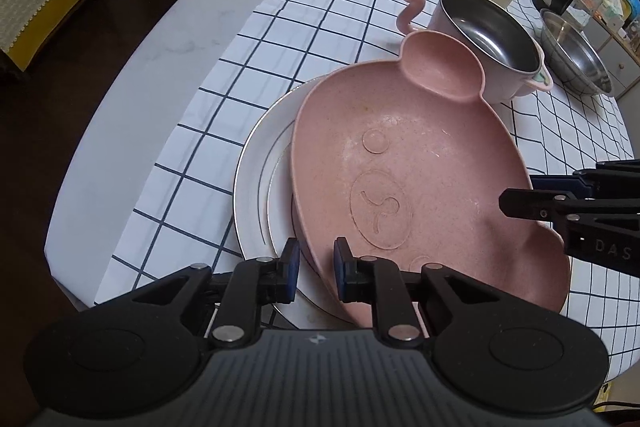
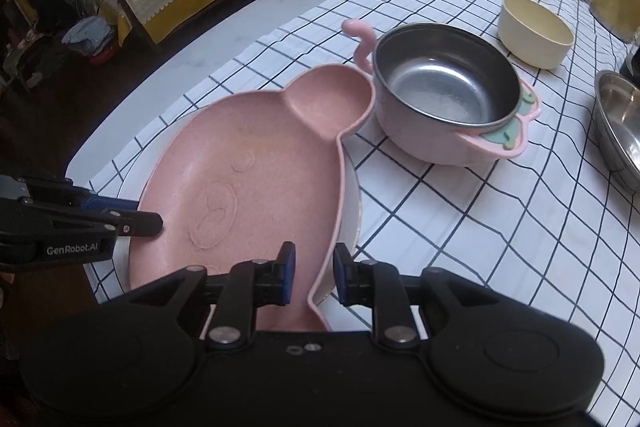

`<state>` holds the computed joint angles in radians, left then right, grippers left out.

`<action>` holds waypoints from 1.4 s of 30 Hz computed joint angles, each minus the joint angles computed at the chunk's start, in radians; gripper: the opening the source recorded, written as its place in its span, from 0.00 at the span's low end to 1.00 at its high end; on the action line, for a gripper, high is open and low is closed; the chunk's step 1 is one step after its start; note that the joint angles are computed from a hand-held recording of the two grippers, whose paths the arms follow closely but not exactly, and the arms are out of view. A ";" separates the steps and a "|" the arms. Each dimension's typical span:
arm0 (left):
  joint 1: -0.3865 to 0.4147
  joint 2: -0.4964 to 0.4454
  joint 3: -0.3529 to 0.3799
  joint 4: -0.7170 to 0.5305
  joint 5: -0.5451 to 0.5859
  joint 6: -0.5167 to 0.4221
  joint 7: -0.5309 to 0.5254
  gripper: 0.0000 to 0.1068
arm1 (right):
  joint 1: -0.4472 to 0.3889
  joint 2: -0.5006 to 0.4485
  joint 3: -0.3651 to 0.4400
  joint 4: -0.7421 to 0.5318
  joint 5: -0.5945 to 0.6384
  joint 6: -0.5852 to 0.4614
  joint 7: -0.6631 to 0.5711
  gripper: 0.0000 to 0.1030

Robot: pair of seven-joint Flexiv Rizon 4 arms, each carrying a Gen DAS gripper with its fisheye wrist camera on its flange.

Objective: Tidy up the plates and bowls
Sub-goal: 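Carry the pink bear-shaped plate with both tools and lower it onto the white plates, then open both tools to release the pink plate and lift away, then move both tools toward the large steel bowl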

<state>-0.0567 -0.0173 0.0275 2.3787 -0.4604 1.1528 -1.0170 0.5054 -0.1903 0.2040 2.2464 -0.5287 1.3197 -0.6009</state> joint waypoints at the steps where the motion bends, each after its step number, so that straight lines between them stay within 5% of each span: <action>1: -0.001 0.003 -0.001 0.002 -0.011 0.003 0.009 0.16 | -0.006 0.002 0.004 0.003 0.015 0.008 -0.005 0.23; 10: -0.065 0.048 -0.022 0.029 -0.181 0.085 0.140 0.29 | -0.021 0.063 -0.025 0.061 -0.053 0.081 0.083 0.36; 14: -0.125 0.067 -0.038 0.039 -0.289 0.161 0.210 0.56 | -0.040 0.105 -0.034 0.091 -0.133 0.111 0.154 0.44; 24: -0.243 0.070 -0.071 0.004 -0.390 0.252 0.293 0.57 | -0.187 0.256 0.002 0.172 -0.380 0.098 0.358 0.66; 34: -0.343 -0.001 -0.144 -0.108 -0.587 0.322 0.467 0.73 | -0.331 0.401 0.055 0.243 -0.434 0.029 0.410 0.84; 38: -0.336 -0.061 -0.177 -0.178 -0.572 0.326 0.478 0.74 | -0.417 0.431 0.055 0.256 -0.547 0.033 0.486 0.98; 42: -0.304 -0.143 -0.207 -0.273 -0.483 0.293 0.430 0.74 | -0.483 0.437 0.030 0.251 -0.681 0.011 0.598 1.00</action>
